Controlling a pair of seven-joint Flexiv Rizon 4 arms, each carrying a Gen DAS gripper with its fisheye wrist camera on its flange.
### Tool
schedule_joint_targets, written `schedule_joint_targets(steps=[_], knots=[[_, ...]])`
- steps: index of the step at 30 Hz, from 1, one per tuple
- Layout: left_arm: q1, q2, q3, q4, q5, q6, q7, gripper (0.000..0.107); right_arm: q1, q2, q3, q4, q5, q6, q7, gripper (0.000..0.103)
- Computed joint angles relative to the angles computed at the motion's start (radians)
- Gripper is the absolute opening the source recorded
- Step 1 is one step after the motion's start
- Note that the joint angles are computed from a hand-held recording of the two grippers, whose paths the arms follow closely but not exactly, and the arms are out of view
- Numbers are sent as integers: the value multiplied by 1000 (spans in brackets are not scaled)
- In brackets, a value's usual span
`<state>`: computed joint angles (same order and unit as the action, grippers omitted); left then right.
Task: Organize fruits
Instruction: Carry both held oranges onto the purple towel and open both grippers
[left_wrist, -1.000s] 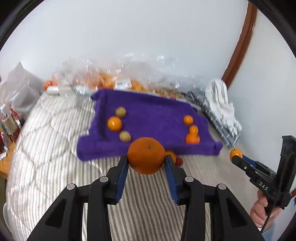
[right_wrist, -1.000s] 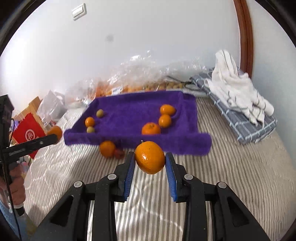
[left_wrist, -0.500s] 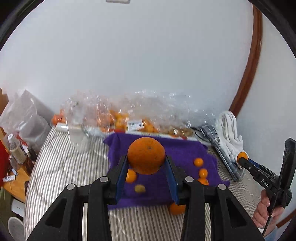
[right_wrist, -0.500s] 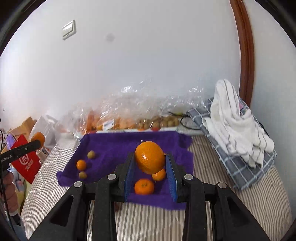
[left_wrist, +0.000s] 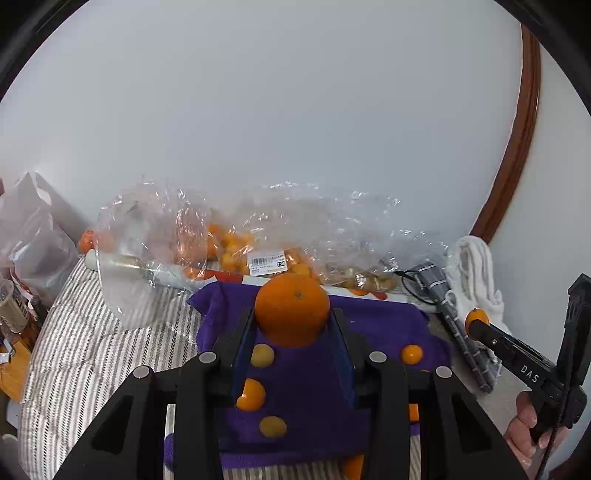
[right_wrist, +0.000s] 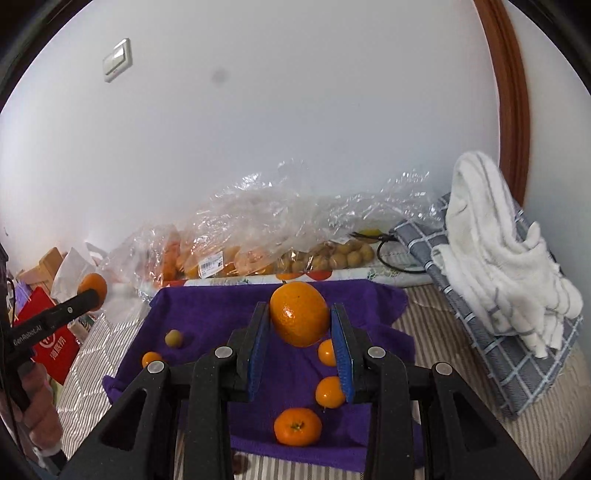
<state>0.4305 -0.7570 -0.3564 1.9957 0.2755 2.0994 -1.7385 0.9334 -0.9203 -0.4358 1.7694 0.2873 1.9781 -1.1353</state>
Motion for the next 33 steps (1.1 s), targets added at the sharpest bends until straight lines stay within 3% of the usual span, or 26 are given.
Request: schedule_joint_targets(steps=[9, 12, 26, 33], knots=[[-33, -92, 15, -70, -21, -24, 29, 38, -54, -51, 40, -46, -47, -17, -1, 33], [-73, -97, 55, -75, -59, -15, 50, 38, -74, -55, 60, -55, -63, -14, 3, 33], [-44, -133, 14, -93, -81, -65, 89, 38, -130, -96, 119, -115, -186, -104, 36, 33], [-72, -141, 26, -97, -116, -95, 129, 38, -121, -116, 100, -132, -265, -180, 87, 33]])
